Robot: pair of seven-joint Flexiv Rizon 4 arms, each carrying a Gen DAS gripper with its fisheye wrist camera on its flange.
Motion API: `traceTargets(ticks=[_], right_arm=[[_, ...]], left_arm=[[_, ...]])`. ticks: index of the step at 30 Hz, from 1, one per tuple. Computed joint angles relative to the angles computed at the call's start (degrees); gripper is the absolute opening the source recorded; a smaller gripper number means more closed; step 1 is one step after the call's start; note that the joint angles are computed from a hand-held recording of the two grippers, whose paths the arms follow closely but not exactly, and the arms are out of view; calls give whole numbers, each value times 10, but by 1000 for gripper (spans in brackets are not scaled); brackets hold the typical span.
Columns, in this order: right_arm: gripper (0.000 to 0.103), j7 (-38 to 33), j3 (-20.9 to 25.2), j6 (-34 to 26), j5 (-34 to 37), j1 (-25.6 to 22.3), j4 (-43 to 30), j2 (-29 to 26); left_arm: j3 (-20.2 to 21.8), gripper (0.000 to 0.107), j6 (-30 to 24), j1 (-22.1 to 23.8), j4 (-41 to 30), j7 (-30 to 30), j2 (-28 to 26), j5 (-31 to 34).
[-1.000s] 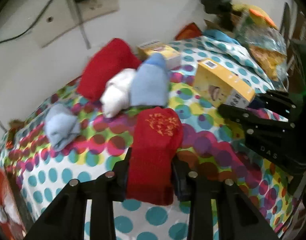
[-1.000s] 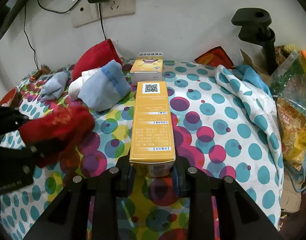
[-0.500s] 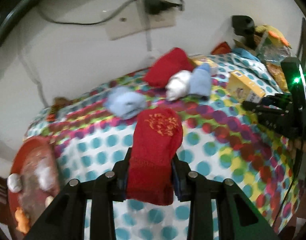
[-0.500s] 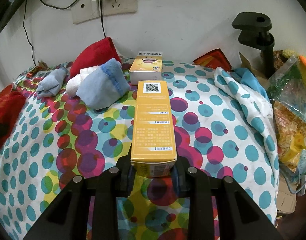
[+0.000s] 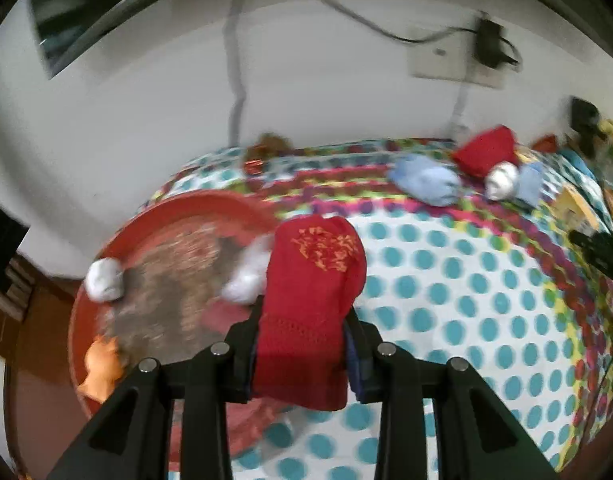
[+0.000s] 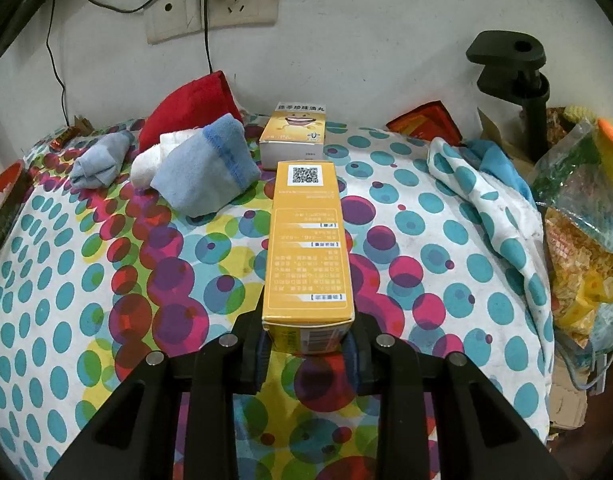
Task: Organize objects
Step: 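Carry the red sock to the red tray with the left tool while the right tool holds the yellow box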
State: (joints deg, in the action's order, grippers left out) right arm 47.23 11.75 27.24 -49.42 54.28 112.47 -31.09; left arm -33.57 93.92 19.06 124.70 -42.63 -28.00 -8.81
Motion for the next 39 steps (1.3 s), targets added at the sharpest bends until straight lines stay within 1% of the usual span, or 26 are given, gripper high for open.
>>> traceTargets(ticks=[4,5,7,10,16,19,22,25,31,33,35,37,38,39], right_arm=[[28,-4,1,-3,3,0,-3,-1],[28,-9,1,-9,6,1,-7,-3],[28,-18,2,-16,12,2,-12,-5],[28,-24,2,-21,16,3,-15,-6],[28,-33,2,-29,23,5,-22,-9],[28,-34,2,-32,25,7,-26,-11],[28,-37,1,-33,26,7,-26,-12],[28,-42,2,-38,30,8,-31,-14],[28,-46,1,-41,32,9,-33,-15],[28,-47,1,-42,33,9,-33,-15],[28,-47,0,-42,33,9,-34,-15],[28,-47,0,-42,33,9,-34,-15],[28,-48,0,-42,33,9,-35,-16],[28,-49,0,-43,34,9,-36,-16]], left_arm=[[38,34,3,1,-22,-10,-4,-8],[50,34,2,-3,-29,-12,-5,-10],[86,34,-7,-17,-51,-17,-10,-16],[123,34,-23,-31,-83,-20,-20,-32],[190,34,-75,-62,-171,-24,-62,-68],[216,34,-98,-77,-214,-29,-88,-82],[262,34,-109,-110,-256,-46,-113,-77],[293,34,-134,-129,-298,-63,-136,-71],[315,36,-171,-141,-344,-83,-160,-57],[309,42,-178,-137,-348,-83,-165,-56],[306,43,-172,-133,-345,-84,-165,-56],[300,50,-164,-128,-338,-85,-163,-59],[301,56,-163,-128,-335,-87,-162,-59],[298,58,-158,-125,-330,-86,-159,-60]])
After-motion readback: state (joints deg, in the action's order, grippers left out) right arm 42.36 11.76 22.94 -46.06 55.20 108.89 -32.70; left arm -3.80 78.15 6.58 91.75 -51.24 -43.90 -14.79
